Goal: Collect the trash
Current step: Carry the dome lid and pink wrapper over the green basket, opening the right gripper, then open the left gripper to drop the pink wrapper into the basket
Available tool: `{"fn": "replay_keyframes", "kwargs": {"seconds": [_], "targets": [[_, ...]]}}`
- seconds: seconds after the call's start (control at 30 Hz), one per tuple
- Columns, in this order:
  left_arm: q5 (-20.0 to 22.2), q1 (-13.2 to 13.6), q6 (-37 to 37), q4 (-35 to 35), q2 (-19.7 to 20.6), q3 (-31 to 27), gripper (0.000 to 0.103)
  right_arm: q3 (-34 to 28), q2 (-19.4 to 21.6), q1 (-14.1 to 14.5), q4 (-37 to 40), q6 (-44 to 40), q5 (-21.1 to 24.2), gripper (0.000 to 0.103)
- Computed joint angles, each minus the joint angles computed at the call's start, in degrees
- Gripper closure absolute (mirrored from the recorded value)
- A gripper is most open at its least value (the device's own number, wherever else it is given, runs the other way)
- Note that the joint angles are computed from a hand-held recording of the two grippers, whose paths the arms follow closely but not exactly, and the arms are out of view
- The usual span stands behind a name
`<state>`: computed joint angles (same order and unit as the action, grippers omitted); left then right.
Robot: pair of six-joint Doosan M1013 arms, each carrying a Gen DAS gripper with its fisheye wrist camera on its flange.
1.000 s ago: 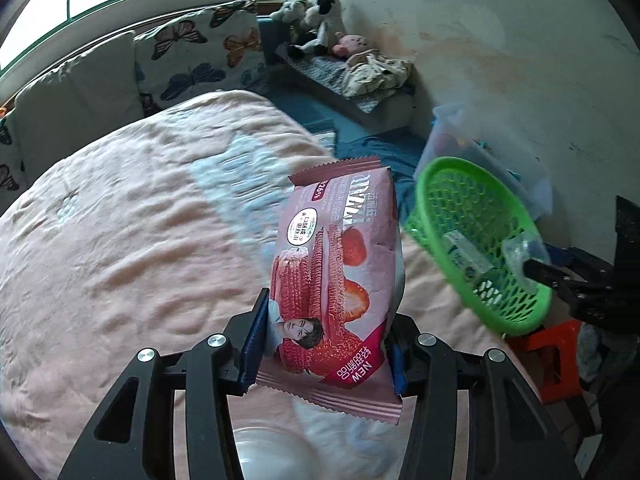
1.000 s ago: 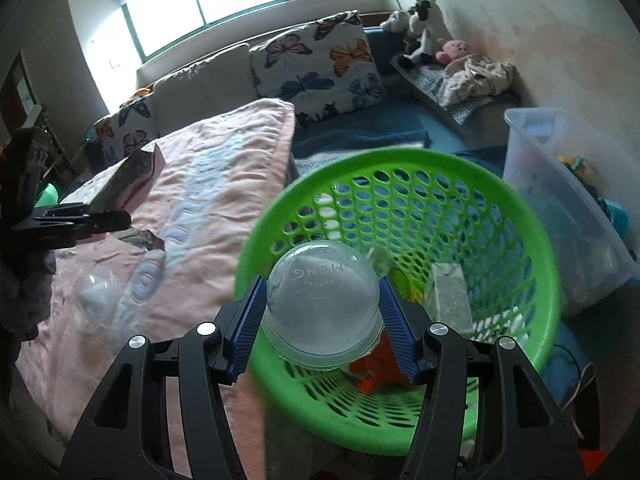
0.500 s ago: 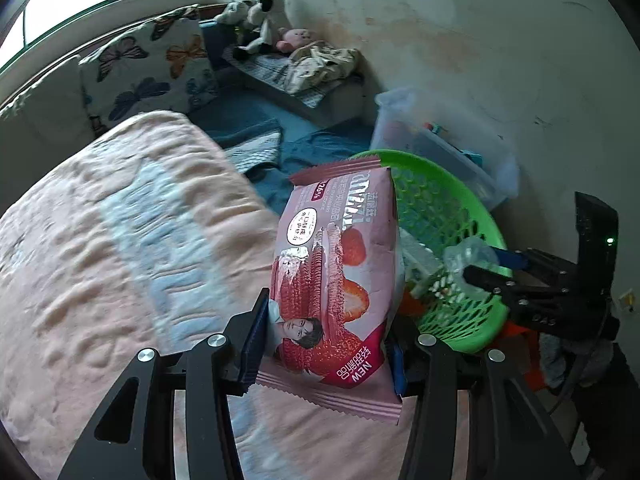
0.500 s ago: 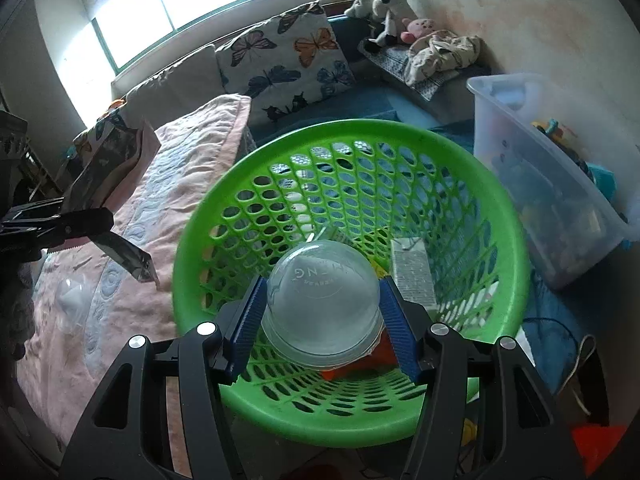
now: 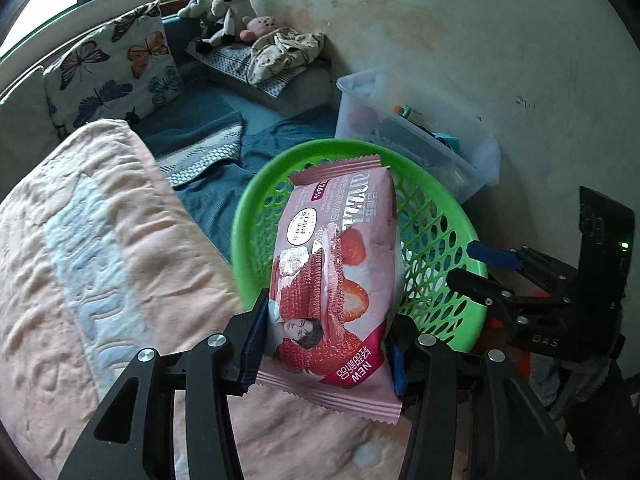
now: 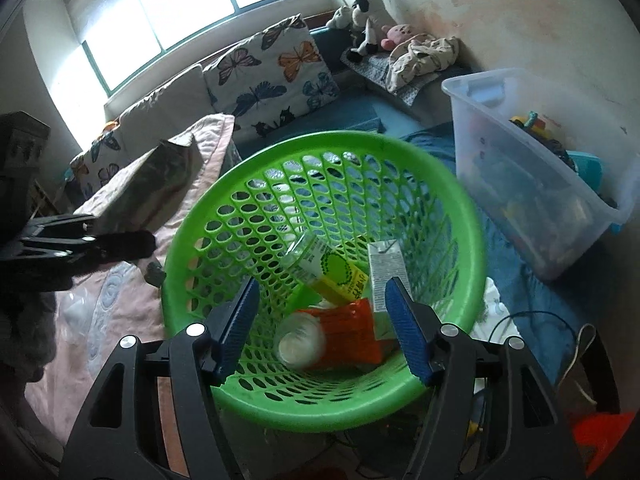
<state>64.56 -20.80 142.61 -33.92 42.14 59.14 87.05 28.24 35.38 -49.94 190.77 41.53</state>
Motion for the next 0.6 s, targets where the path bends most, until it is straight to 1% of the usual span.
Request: {"fn": "replay_keyframes", "kwargs": {"seconds": [0.23, 0.43, 0.47, 0.5, 0.6], "targets": [[0.62, -1.13, -0.72, 0.27, 0.47, -0.40, 0.055, 1.80, -1.33, 0.51, -2.80, 4.06, 0.41, 0.037], [1.72, -1.77, -1.01, 0.30, 0.82, -0.83, 0.055, 2.65, -1.82, 0.63, -3.57, 5.87, 0.20, 0.037], [1.75, -1.88, -1.04, 0.47, 0.86, -0.70, 0.054, 2.66, -1.84, 0.70, -3.68, 5.99, 0.29, 0.037], [1.90, -1.95, -1.10, 0.65, 0.90, -0.64, 0.048, 2.76, -1.92, 0.76, -3.84, 6.15, 0.30, 0.037], [2.03, -2.09, -1.87, 1.16, 1.08, -0.50, 0.040, 2.94, -2.07, 0.91, -4.22, 6.67, 0.36, 0.037]]}}
